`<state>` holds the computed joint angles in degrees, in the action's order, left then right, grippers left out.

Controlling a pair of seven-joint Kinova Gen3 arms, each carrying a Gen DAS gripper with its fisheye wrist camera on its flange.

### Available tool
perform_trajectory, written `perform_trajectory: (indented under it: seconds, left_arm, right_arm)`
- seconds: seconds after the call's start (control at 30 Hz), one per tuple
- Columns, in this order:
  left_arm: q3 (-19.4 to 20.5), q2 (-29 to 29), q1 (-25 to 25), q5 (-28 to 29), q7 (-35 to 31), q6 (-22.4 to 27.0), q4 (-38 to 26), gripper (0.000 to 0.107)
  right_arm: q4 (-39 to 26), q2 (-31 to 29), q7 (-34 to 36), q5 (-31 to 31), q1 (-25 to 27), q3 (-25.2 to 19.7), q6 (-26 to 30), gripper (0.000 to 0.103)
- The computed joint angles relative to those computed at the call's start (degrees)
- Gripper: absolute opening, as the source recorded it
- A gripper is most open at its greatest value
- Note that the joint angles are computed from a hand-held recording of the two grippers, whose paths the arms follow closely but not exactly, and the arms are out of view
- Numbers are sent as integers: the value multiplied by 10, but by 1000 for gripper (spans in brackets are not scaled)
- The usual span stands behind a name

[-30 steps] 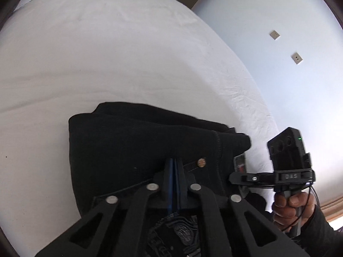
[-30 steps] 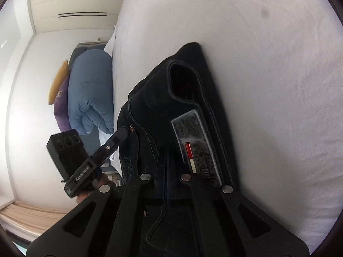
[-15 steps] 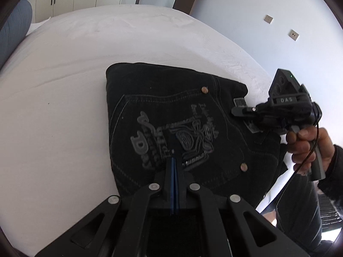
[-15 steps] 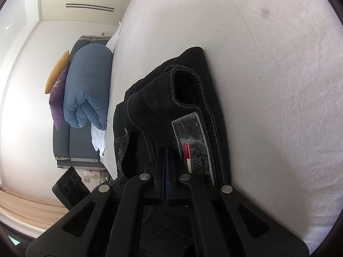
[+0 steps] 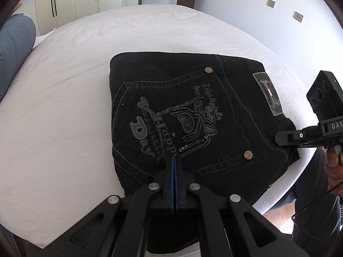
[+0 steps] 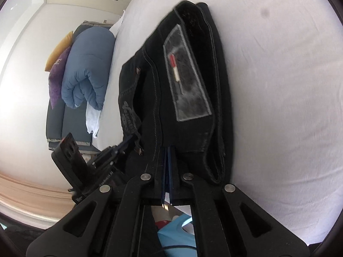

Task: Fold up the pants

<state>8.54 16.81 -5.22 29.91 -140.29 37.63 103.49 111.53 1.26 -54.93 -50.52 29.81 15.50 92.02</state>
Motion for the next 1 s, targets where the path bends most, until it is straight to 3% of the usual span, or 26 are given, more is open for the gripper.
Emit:
perform_trajectory:
  seconds: [0.17, 0.3, 0.4, 0.5, 0.67, 0.83, 0.9, 1.0]
  left_arm:
    - [3, -7, 11, 2, 7, -21, 16, 2]
    - [5, -10, 8, 3, 2, -25, 21, 2]
    - [6, -17, 14, 3, -1, -46, 36, 2]
    - [8, -27, 21, 1, -5, -73, 56, 2]
    - [9, -29, 24, 0, 1, -75, 59, 2]
    - [14, -34, 16, 13, -7, -83, 67, 2]
    - [20, -39, 1, 40, -33, -82, 75, 2]
    - [17, -62, -12, 72, -63, -74, 88, 4]
  right_arm:
    - [58, -18, 98, -20, 23, 14, -17, 0]
    - [53, -54, 76, -18, 15, 9, -24, 0]
    - [40, -68, 99, -26, -9, 35, 9, 0]
    - [44, -91, 91, 15, -28, 7, -22, 2]
    - [103, -56, 112, -5, -12, 44, -20, 0]
    - [81, -81, 97, 28, -8, 34, -6, 0]
    - [57, -83, 98, 43, -9, 45, 21, 8]
    - [14, -84, 101, 33, 1, 68, 74, 8]
